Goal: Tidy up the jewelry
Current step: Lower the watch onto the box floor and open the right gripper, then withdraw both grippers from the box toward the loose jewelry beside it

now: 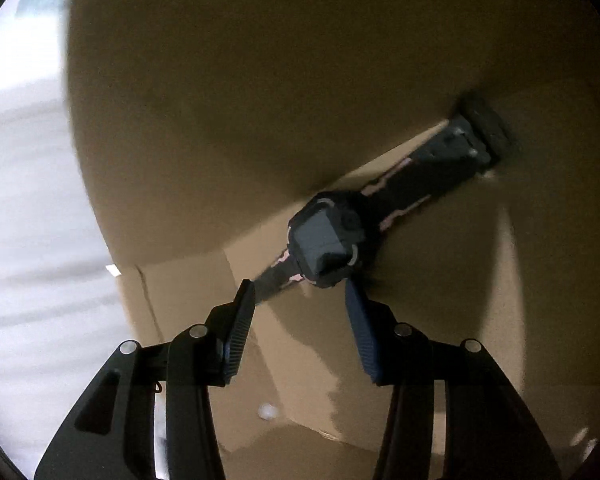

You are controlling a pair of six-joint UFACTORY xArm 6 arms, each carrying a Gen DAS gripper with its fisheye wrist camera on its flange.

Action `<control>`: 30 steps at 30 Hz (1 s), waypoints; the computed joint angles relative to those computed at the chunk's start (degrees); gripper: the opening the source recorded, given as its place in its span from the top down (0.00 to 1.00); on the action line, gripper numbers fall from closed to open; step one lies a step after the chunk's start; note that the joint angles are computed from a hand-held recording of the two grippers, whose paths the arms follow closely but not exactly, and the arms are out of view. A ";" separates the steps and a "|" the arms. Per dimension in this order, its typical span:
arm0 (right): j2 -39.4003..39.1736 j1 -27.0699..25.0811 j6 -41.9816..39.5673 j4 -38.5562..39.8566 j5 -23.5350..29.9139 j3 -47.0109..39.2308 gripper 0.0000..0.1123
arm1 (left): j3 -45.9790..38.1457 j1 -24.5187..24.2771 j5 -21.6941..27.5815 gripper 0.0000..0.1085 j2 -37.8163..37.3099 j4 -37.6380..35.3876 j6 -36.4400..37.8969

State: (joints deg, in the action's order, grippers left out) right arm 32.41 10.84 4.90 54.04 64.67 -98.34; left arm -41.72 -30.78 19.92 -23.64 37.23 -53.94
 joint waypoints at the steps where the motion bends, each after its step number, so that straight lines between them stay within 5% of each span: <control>1: -1.04 -0.09 0.66 -0.60 -0.86 1.19 0.59 | -0.02 -0.02 0.23 0.26 0.05 -0.27 0.24; 10: -9.61 1.04 -4.80 -2.07 0.52 6.26 0.57 | 0.33 0.06 1.14 0.26 -0.06 0.14 -0.79; 14: -20.77 2.78 -12.27 -4.91 -6.55 14.81 0.46 | 1.15 -0.58 2.34 0.24 -1.18 1.84 -2.47; 19: -38.83 7.55 -19.09 -15.52 -22.77 30.83 0.31 | 1.73 -2.47 6.23 0.23 -1.84 3.57 -3.66; 25: -52.48 13.15 -5.02 -39.01 -34.04 45.65 0.18 | 2.47 -5.46 10.72 0.22 -1.70 2.78 -5.55; 30: -57.95 11.44 5.23 -51.33 -38.40 56.22 0.14 | 1.93 -8.14 16.94 0.22 -0.26 2.01 -8.66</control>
